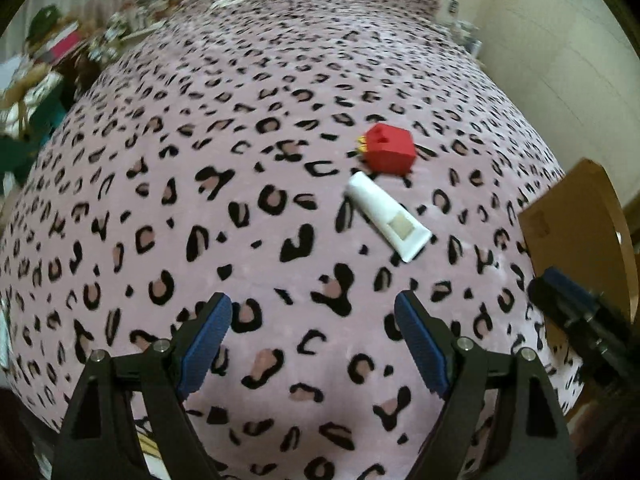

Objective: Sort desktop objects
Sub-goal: 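Grasp the white tube with the left tool while the right tool grasps the red box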

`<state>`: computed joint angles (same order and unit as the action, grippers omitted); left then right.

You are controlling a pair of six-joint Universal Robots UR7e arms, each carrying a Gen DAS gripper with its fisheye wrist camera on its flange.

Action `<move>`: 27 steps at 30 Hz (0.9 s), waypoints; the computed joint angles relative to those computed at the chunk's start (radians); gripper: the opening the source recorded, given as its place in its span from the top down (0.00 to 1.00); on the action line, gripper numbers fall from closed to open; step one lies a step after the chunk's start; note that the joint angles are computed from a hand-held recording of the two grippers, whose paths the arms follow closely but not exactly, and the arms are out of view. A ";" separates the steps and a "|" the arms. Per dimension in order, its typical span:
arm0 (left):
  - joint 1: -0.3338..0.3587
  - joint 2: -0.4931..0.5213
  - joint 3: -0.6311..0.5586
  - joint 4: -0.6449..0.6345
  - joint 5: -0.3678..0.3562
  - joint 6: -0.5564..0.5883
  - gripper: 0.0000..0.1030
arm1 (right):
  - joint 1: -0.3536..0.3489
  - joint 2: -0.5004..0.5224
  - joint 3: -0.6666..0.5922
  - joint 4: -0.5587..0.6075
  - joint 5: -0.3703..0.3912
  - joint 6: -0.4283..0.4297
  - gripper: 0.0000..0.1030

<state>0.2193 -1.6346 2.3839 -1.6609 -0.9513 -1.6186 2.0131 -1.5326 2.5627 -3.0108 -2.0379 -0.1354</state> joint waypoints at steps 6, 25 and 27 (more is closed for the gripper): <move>0.139 0.102 0.006 -0.220 0.041 0.069 0.17 | -0.063 0.094 -0.036 -0.103 0.006 -0.009 0.54; 0.454 0.486 -0.108 -0.633 0.131 0.247 0.12 | -0.228 0.381 -0.411 0.123 0.175 0.008 0.54; 0.455 0.499 -0.108 -0.635 0.149 0.253 0.12 | -0.240 0.409 -0.438 0.156 0.206 0.013 0.54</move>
<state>0.6740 -1.1356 2.2759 -2.2957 -0.8027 -1.3655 1.7727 -1.1237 2.1247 -2.8553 -1.8321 -0.1225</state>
